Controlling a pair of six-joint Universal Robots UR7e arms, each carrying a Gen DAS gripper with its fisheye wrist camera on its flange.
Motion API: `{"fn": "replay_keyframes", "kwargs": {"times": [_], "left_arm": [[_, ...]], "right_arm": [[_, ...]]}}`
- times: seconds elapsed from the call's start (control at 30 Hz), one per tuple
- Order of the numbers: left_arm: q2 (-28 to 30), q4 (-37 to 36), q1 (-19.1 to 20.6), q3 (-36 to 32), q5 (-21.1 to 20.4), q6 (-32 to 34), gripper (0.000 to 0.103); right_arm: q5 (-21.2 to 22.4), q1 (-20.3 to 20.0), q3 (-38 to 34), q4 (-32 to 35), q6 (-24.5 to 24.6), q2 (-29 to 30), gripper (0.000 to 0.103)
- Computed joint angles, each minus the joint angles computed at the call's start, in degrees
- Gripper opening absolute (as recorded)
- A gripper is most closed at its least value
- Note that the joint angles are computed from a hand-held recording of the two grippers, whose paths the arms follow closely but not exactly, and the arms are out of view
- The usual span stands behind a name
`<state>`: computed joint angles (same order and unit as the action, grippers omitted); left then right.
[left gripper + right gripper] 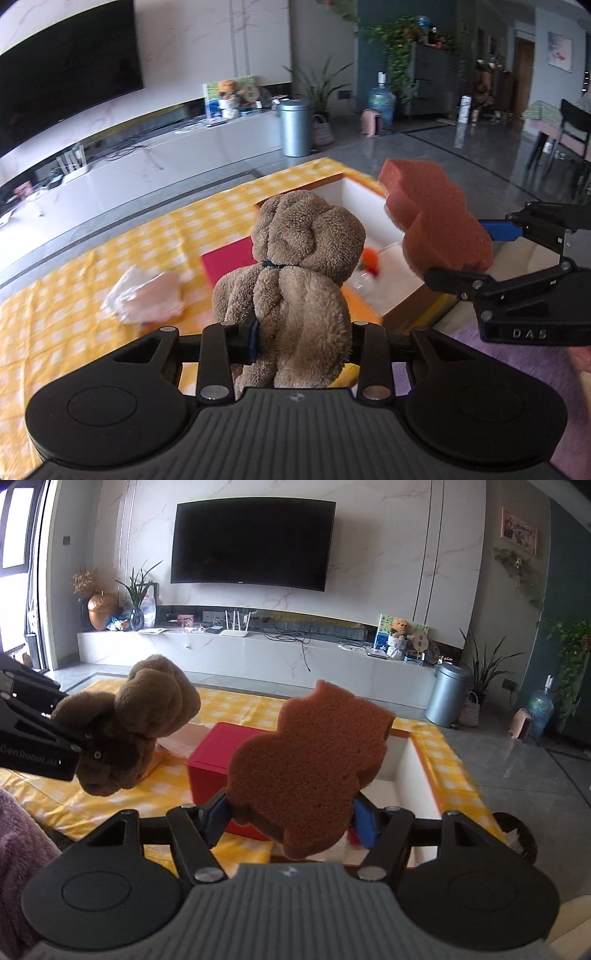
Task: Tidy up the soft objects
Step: 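Carry the brown plush and red sponge over the cardboard box with both grippers, then lower both items into the box and open both grippers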
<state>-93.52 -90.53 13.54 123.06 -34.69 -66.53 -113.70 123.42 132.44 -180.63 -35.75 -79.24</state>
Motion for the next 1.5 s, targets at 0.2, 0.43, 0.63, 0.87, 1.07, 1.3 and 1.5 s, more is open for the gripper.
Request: {"fn": "replay_keyframes", "kwargs": {"times": [0.2, 0.43, 0.63, 0.87, 1.07, 1.3, 1.5], "left_arm": [[6.4, -19.8, 6.5, -1.8, -1.3, 17.5, 0.039], [16.0, -34.7, 13.3, -5.9, -2.8, 31.9, 0.039], [23.9, -40.3, 20.7, -10.0, -3.8, 39.5, 0.039], [30.4, -43.3, 26.8, -15.1, -2.2, 47.7, 0.039], [33.4, -42.6, 29.9, -16.9, -1.0, 50.4, 0.039], [34.5, -42.3, 32.0, -17.5, -1.6, 50.6, 0.040], [34.4, -43.4, 31.9, -16.9, -1.6, 51.3, 0.048]], "right_arm": [[0.2, -3.2, -3.9, 6.2, -5.9, -2.1, 0.066], [-0.7, -6.8, -10.3, 12.1, -11.1, 1.2, 0.067], [-2.2, -10.8, -16.1, 15.5, -12.4, 8.3, 0.067], [-3.8, -14.3, -22.1, 14.8, -17.6, 16.6, 0.067], [-4.2, -16.0, -27.8, 15.7, -20.1, 22.8, 0.067], [-6.0, -16.5, -29.8, 14.7, -23.6, 26.4, 0.067], [-6.6, -16.7, -30.9, 14.3, -24.7, 27.5, 0.069]]}}
